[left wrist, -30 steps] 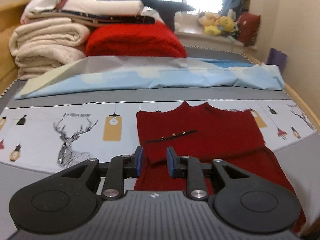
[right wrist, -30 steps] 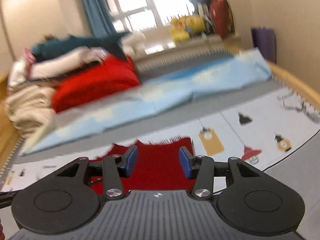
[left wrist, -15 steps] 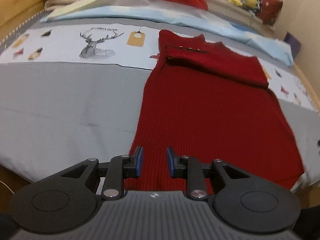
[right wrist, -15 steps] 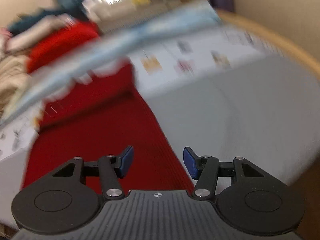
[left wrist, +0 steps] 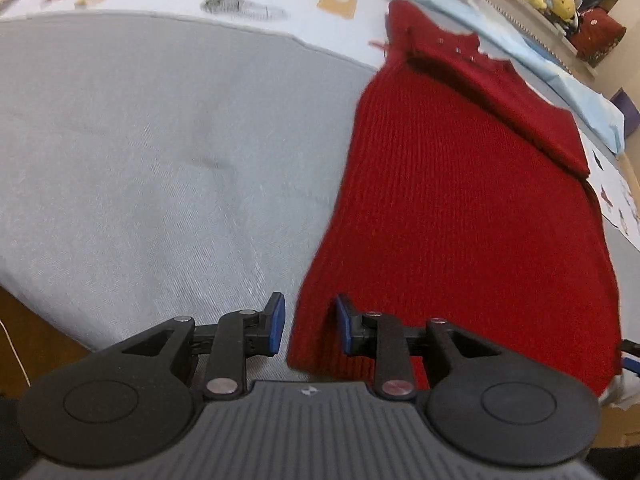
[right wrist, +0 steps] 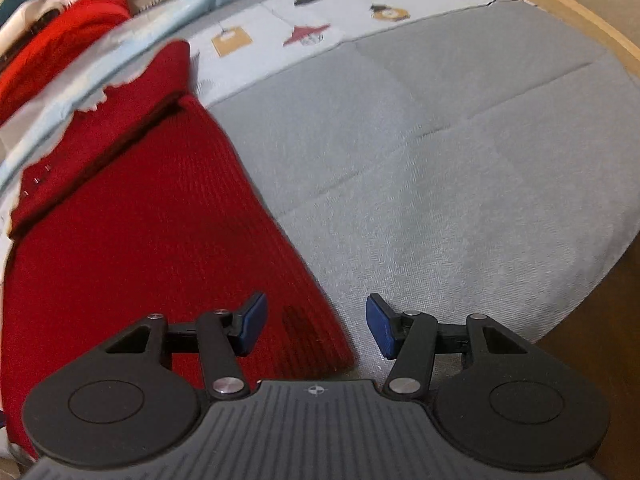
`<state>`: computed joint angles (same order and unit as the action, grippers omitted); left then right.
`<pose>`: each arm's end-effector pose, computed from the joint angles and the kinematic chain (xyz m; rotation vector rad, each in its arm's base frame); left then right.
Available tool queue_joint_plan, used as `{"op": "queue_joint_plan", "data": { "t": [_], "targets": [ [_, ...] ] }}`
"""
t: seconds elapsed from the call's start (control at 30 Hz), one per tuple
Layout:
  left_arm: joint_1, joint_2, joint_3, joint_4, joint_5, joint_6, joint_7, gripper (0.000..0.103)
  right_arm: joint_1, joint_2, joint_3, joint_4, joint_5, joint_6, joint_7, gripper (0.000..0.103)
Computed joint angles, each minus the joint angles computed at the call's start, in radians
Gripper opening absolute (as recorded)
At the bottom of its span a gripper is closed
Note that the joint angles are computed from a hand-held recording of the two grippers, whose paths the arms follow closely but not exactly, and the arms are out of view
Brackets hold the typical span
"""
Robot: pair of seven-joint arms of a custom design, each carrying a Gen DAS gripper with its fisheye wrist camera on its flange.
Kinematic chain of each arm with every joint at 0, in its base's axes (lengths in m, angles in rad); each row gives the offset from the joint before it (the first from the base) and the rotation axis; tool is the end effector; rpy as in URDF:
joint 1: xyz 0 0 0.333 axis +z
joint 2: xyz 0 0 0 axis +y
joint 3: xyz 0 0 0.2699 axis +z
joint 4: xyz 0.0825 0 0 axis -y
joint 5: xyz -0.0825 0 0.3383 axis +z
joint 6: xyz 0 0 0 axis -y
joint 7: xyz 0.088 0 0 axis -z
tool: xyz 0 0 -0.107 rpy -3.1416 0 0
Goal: Fold small clothes
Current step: 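Grasp the hem edge of the sweater with both tools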
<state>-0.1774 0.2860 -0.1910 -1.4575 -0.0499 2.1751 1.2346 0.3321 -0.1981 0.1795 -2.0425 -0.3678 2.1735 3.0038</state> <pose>0.5893 -0.2128 0.5344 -2.1107 2.0970 -0.6611 0.4357 0.2349 0.5304 -1.0781 2.5067 -0.4225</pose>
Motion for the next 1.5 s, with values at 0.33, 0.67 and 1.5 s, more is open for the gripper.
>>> {"op": "queue_joint_plan", "data": {
  "t": [0.33,0.67,1.5],
  "targets": [
    [-0.012,0.012,-0.002,-0.008,0.025,0.022,0.041,0.035,0.015,0.086,-0.016,0.057,-0.010,-0.002,-0.084,0.057],
    [-0.012,-0.018,-0.009,-0.042,0.006,0.046,0.079,0.016,0.011,0.038,-0.026,-0.011,0.035,0.135,-0.113,0.020],
    [-0.018,-0.036,-0.008,-0.068,0.024,0.050,0.089,0.015,0.033,0.078,-0.012,0.050,-0.002,0.007,-0.137,0.021]
  ]
}}
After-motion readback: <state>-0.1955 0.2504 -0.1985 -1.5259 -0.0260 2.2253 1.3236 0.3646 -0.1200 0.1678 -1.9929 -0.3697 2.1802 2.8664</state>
